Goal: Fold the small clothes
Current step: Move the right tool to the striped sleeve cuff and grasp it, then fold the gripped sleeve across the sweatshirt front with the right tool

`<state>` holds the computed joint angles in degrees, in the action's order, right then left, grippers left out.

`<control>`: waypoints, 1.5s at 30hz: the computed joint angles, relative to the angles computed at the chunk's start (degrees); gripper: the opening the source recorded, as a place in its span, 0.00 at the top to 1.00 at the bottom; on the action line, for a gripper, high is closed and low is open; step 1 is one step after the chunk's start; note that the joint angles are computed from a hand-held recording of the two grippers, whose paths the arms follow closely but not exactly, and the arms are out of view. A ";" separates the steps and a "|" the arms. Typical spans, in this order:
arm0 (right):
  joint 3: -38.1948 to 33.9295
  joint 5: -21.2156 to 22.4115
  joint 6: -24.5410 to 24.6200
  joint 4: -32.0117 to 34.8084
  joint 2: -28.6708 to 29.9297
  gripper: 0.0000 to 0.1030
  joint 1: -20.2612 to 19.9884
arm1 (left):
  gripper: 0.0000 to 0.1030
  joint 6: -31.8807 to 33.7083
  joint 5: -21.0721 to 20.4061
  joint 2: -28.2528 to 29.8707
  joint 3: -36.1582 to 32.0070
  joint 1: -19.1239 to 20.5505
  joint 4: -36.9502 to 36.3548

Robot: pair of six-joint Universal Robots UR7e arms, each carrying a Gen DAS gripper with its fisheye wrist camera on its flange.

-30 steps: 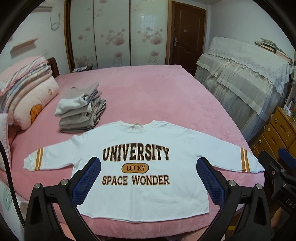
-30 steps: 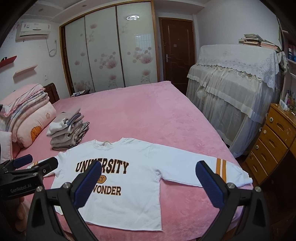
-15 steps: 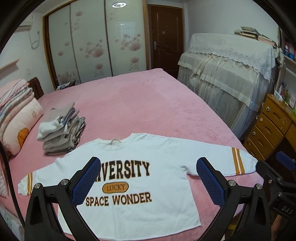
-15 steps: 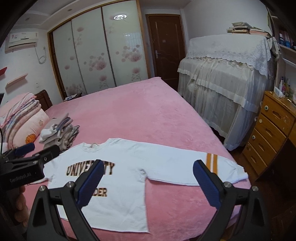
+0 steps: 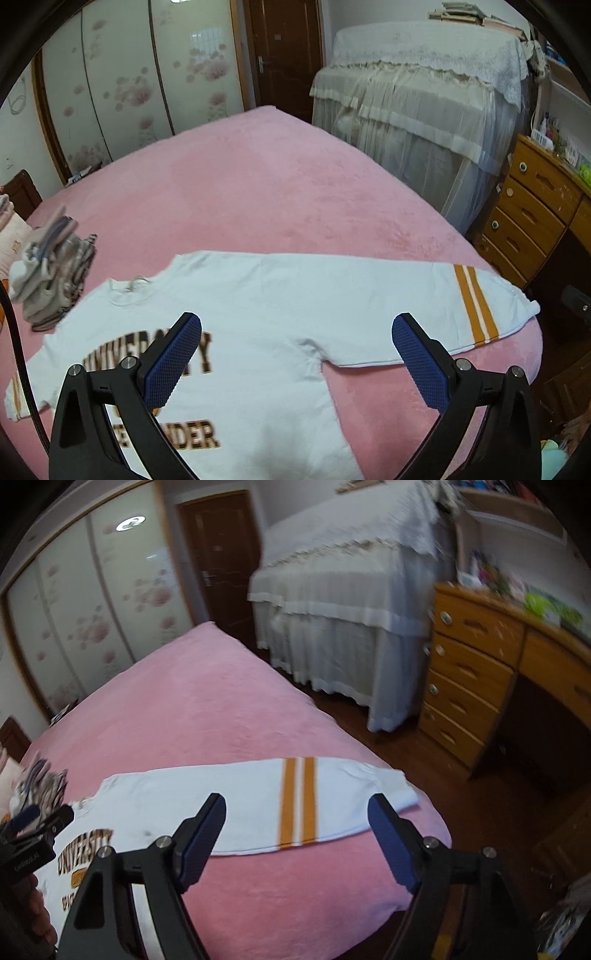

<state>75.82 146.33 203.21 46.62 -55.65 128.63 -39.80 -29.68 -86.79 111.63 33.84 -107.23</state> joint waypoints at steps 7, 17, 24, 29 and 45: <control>8.90 -2.12 3.13 -4.53 -4.83 0.25 -7.37 | 0.01 6.18 -2.20 7.33 2.71 5.38 -12.82; 15.81 -8.89 6.28 -9.26 -8.40 0.26 -14.01 | 0.01 9.80 -4.34 14.88 4.02 6.38 -21.20; 15.98 -10.28 4.01 -12.72 -8.74 0.37 -16.14 | 0.01 12.08 -3.11 20.23 2.71 4.84 -23.72; 14.34 -11.10 1.97 -12.82 -7.48 0.40 -17.40 | 0.01 11.52 -2.36 23.05 0.87 4.50 -22.50; 10.92 -17.45 -8.22 -18.10 -9.10 0.83 -10.05 | 0.01 6.29 -2.98 13.50 -0.83 3.44 -11.37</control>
